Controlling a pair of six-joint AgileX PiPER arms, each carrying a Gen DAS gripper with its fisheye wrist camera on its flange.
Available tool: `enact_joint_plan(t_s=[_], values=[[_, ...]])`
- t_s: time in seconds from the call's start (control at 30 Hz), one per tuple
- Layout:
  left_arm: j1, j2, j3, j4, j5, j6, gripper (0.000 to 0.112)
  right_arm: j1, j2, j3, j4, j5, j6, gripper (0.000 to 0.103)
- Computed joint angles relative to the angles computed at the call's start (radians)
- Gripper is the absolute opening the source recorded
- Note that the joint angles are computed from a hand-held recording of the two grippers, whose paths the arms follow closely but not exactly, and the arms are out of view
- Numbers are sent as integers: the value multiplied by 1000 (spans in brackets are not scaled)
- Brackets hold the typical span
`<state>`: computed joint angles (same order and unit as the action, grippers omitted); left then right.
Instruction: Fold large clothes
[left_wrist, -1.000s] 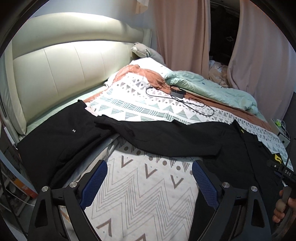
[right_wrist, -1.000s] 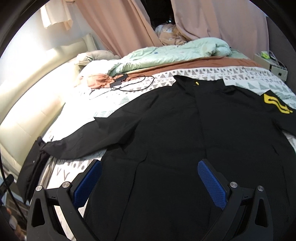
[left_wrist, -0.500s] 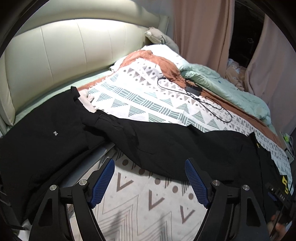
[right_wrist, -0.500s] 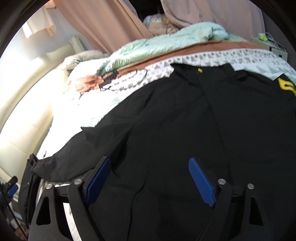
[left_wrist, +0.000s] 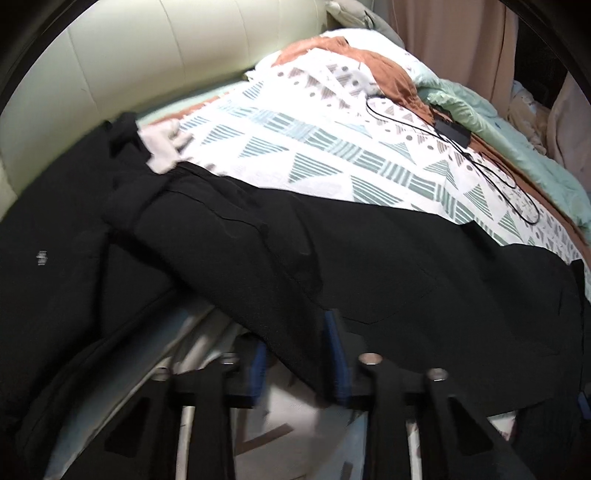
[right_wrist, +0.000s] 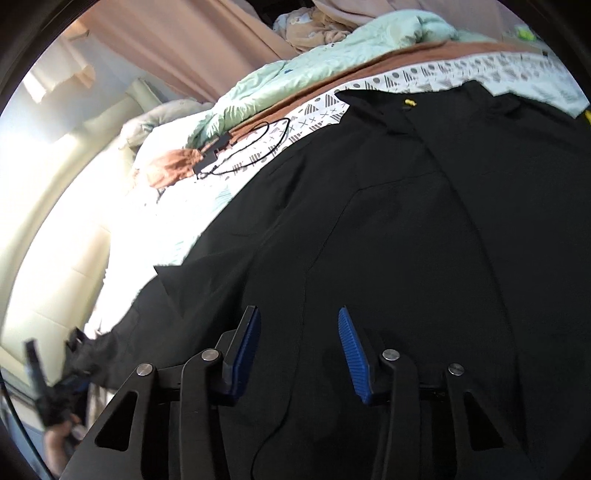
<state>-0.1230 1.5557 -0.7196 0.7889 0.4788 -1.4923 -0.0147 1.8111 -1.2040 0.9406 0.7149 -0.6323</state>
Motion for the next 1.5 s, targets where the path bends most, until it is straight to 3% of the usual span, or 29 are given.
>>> enact_joint_plan(t_s=[0.1,0.37,0.5,0.73,0.87,0.97,1.07,1.27,1.5], values=[[-19,-24,-23,33,17,-1,5,-20,53,-34,99,54,-51,33],[-94,-140,-174,28,149,123,1,-20,214,-147,267,202,-50,32],[-160,-160,-297,26,227,203,1,13,262,-184,306,201,-44,32],[-304,-111,-547,30,338,303,1,72,409,-325,346,234,15,32],[-383,-52,-685,38,394,354,1,102,457,-415,247,221,104,32],[-432,-8,-787,33,422,384,1,78,480,-439,283,277,115,43],[-481,39,-897,27,454,413,1,44,442,-401,312,291,108,64],[-586,176,-1154,18,536,498,1,-61,306,-283,312,300,95,65],[-662,406,-1528,-72,625,617,1,-195,89,-165,173,306,163,65]])
